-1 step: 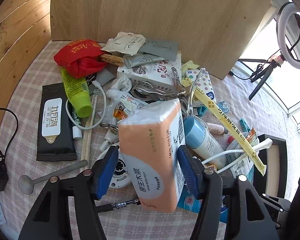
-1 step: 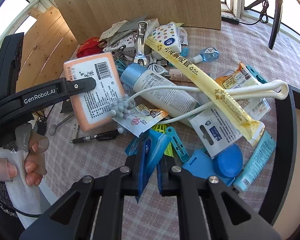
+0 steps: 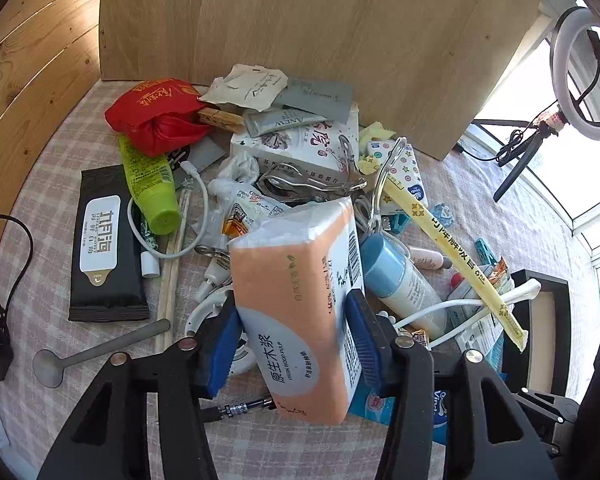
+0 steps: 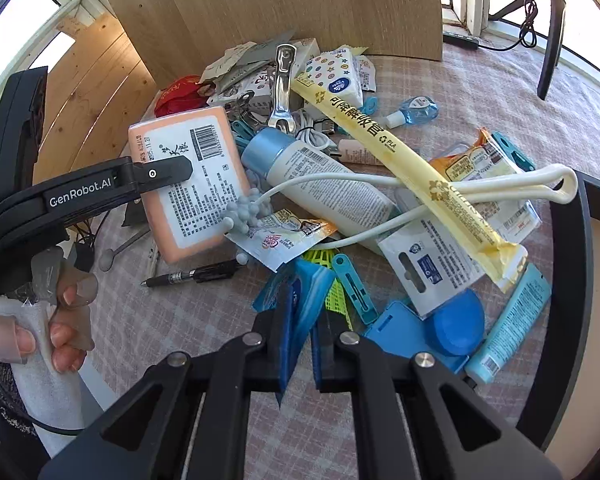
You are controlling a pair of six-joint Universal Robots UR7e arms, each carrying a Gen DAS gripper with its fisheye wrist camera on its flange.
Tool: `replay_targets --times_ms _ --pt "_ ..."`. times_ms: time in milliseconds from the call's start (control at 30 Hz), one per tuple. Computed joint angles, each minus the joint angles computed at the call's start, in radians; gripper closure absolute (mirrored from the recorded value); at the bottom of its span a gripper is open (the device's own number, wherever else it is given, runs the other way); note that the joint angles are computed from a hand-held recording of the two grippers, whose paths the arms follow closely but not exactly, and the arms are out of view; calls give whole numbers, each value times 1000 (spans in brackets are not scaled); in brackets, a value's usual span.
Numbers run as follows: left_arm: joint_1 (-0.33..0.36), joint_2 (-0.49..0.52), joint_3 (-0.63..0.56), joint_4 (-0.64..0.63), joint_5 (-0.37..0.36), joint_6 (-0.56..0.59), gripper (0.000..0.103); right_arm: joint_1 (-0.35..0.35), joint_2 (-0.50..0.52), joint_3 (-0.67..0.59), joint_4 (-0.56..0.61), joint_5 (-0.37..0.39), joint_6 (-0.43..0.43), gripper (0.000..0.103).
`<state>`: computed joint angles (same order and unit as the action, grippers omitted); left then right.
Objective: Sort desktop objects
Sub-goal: 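Drop the orange tissue pack from the left tool while the right tool drops blue wipes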
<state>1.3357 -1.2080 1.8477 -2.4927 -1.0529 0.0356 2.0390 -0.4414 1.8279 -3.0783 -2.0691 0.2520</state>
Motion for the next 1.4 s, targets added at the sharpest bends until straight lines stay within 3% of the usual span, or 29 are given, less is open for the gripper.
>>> replay_targets --times_ms 133,233,300,433,633,700,867,900,1200,1400 --pt "-12 -27 31 -35 -2 -7 65 38 -17 62 -70 -4 47 99" --pt "-14 -54 49 -37 -20 -21 67 -21 -108 20 51 73 -110 100" --pt "-21 -80 71 -54 -22 -23 68 -16 -128 11 74 54 -127 100" --pt "-43 -131 107 -71 -31 -34 68 -4 -173 70 -9 47 -144 100" --pt "-120 -194 173 -77 -45 -31 68 11 -240 130 -71 -78 -170 100" --pt "-154 -206 202 -87 -51 -36 68 -3 -291 171 -73 -73 -159 100" --pt "-242 -211 277 -93 -128 -59 68 -9 -403 283 -112 -177 -141 100" --pt "-264 -208 295 -96 -144 -60 68 -34 -445 333 -153 -164 -148 100" --pt "-469 -93 415 -140 -306 -120 68 -107 -689 594 -255 -352 -101 100" --pt "-575 -8 444 -155 -359 -135 68 -173 -828 715 -283 -406 -81 100"
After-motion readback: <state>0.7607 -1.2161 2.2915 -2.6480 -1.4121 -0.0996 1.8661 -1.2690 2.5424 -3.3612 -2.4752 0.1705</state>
